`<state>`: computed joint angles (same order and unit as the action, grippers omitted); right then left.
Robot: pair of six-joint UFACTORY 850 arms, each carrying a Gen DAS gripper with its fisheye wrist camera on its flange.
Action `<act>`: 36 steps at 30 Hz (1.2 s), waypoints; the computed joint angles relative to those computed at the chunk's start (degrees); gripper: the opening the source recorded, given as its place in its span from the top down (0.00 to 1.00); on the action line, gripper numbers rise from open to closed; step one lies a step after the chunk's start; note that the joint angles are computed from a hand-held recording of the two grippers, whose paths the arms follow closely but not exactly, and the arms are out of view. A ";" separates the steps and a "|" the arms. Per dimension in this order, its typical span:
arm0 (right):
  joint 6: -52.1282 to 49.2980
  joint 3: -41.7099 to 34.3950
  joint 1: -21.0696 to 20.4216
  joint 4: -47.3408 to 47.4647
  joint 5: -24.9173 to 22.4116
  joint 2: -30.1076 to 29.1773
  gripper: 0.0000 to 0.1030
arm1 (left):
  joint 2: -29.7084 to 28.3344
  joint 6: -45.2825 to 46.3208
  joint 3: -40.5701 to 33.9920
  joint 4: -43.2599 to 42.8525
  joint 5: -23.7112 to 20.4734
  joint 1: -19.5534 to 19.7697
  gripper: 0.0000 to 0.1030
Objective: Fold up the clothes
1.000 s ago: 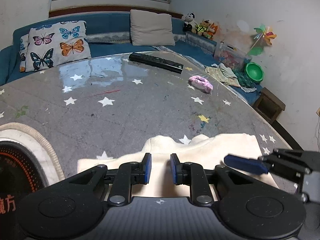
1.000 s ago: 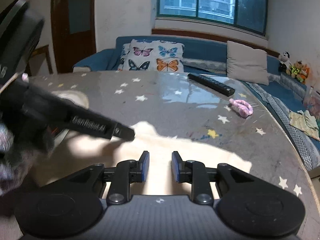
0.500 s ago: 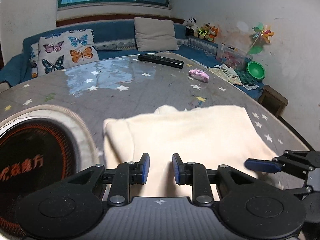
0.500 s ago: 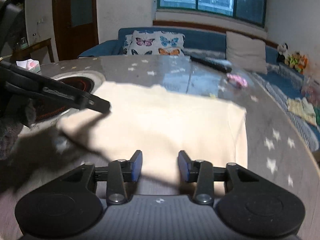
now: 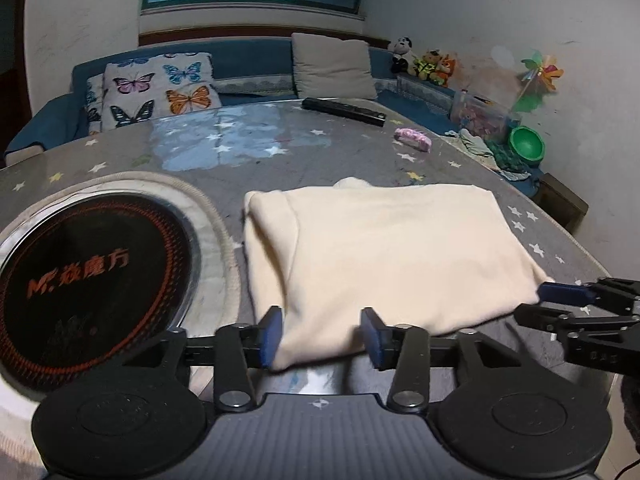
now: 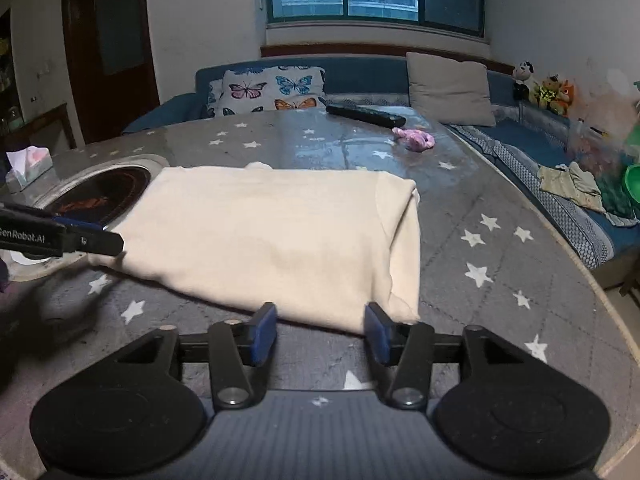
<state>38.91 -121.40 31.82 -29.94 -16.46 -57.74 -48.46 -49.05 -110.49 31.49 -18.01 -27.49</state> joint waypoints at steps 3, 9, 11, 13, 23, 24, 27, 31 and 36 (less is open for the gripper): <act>4.40 2.36 0.24 -4.08 1.12 1.43 0.34 | 1.38 -4.47 2.33 3.47 0.17 -0.30 0.42; 15.65 4.89 1.24 -15.03 0.49 2.89 0.16 | 4.69 -15.26 7.84 13.30 1.03 -1.08 0.20; 18.48 5.86 1.50 -17.69 0.57 3.43 0.16 | 5.82 -19.58 9.67 17.46 1.35 -1.36 0.15; 21.42 6.67 1.75 -20.02 0.56 3.87 0.13 | 6.84 -23.64 11.29 21.52 1.54 -1.67 0.09; 32.20 8.38 3.84 -29.57 -3.79 4.64 0.00 | 10.62 -36.32 17.42 33.98 2.26 -2.73 0.00; 32.70 8.42 4.00 -29.73 -4.10 4.61 0.00 | 10.91 -37.27 17.94 34.70 2.27 -2.81 0.00; 34.13 8.53 4.45 -30.16 -5.05 4.53 0.00 | 11.68 -39.21 19.29 35.86 2.37 -2.95 0.00; 36.23 8.73 5.16 -31.58 -6.33 4.53 0.00 | 12.81 -43.01 21.12 38.71 2.11 -3.08 0.00; 39.55 9.37 6.10 -33.87 -7.77 4.75 0.00 | 13.82 -45.21 22.90 40.15 1.34 -3.32 0.00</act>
<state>78.46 -112.03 37.92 -63.81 -24.23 -52.99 -34.64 -94.26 -87.59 71.64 -16.67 -30.81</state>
